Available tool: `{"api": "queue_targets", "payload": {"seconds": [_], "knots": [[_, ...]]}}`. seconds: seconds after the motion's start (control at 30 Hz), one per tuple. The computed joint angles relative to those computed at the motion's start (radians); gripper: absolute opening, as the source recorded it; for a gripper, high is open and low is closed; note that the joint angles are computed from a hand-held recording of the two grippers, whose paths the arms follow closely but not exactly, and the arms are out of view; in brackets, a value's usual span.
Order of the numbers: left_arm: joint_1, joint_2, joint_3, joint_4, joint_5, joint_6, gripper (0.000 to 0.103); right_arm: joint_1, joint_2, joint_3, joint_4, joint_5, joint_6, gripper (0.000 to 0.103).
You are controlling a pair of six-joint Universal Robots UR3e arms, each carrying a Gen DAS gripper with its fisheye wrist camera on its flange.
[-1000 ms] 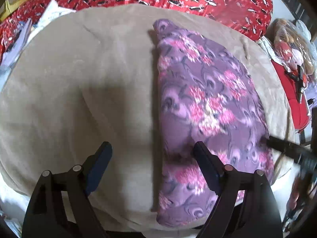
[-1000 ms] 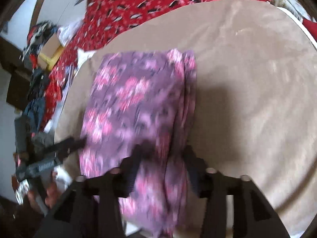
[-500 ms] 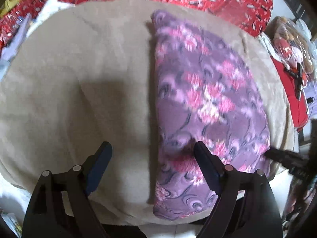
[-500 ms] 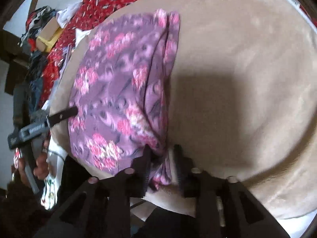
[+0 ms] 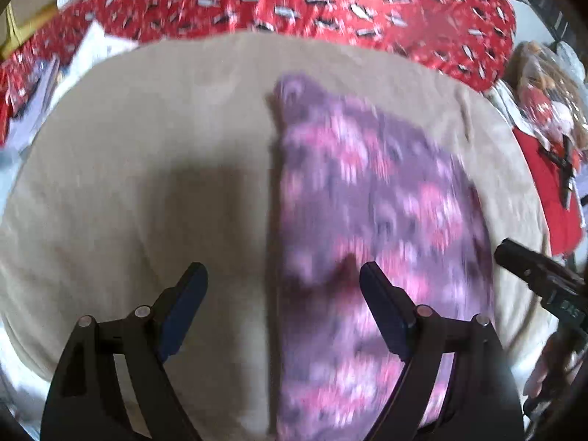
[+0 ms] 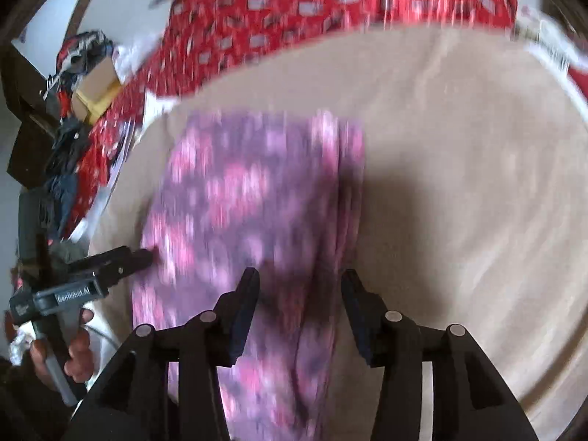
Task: Fold small clothes
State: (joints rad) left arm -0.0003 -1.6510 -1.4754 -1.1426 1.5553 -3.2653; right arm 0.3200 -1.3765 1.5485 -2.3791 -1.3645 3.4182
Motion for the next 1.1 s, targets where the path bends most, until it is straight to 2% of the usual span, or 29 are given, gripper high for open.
{"api": "queue_targets", "payload": {"seconds": [0.2, 0.3, 0.33, 0.37, 0.43, 0.5, 0.6, 0.63, 0.67, 0.73, 0.8, 0.9, 0.97, 1.1], "knots": [[-0.062, -0.253, 0.231, 0.001, 0.122, -0.065, 0.086, 0.016, 0.212, -0.237, -0.036, -0.065, -0.026, 0.049], [-0.067, -0.293, 0.227, 0.025, 0.111, -0.061, 0.087, 0.024, 0.317, -0.314, 0.055, -0.149, -0.034, 0.048], [-0.064, -0.295, 0.23, 0.025, 0.105, -0.06, 0.087, 0.006, 0.321, -0.297, 0.059, -0.126, -0.038, 0.049], [-0.067, -0.3, 0.24, 0.025, 0.105, -0.061, 0.086, -0.018, 0.29, -0.239, -0.003, -0.092, -0.019, 0.049], [-0.074, -0.301, 0.245, 0.03, 0.117, -0.042, 0.086, -0.032, 0.26, -0.225, 0.01, -0.079, 0.0, 0.049], [-0.076, -0.298, 0.243, 0.033, 0.121, -0.036, 0.086, -0.042, 0.206, -0.201, 0.042, -0.046, -0.014, 0.048], [-0.074, -0.29, 0.231, 0.036, 0.117, -0.046, 0.087, -0.056, 0.095, -0.078, -0.004, 0.057, -0.046, 0.051], [-0.072, -0.289, 0.236, 0.027, 0.116, -0.052, 0.087, -0.041, 0.071, -0.041, -0.016, 0.059, -0.06, 0.05], [-0.071, -0.296, 0.252, 0.012, 0.115, -0.057, 0.087, -0.034, 0.073, -0.034, -0.01, 0.049, -0.079, 0.051], [-0.074, -0.294, 0.278, -0.034, 0.114, -0.074, 0.086, 0.029, 0.121, -0.07, 0.059, -0.036, -0.103, 0.051], [-0.079, -0.269, 0.281, -0.076, 0.11, -0.078, 0.086, 0.027, 0.106, -0.017, 0.016, -0.037, -0.079, 0.053], [-0.069, -0.141, 0.169, -0.083, 0.066, -0.041, 0.086, 0.013, 0.06, -0.018, 0.072, -0.022, -0.025, 0.054], [-0.06, -0.057, 0.058, -0.049, 0.037, -0.038, 0.086, 0.025, 0.015, 0.019, 0.047, -0.027, -0.045, 0.054], [-0.07, -0.064, -0.012, -0.051, 0.033, -0.069, 0.087, 0.085, 0.096, -0.058, 0.133, -0.133, -0.092, 0.058]]}}
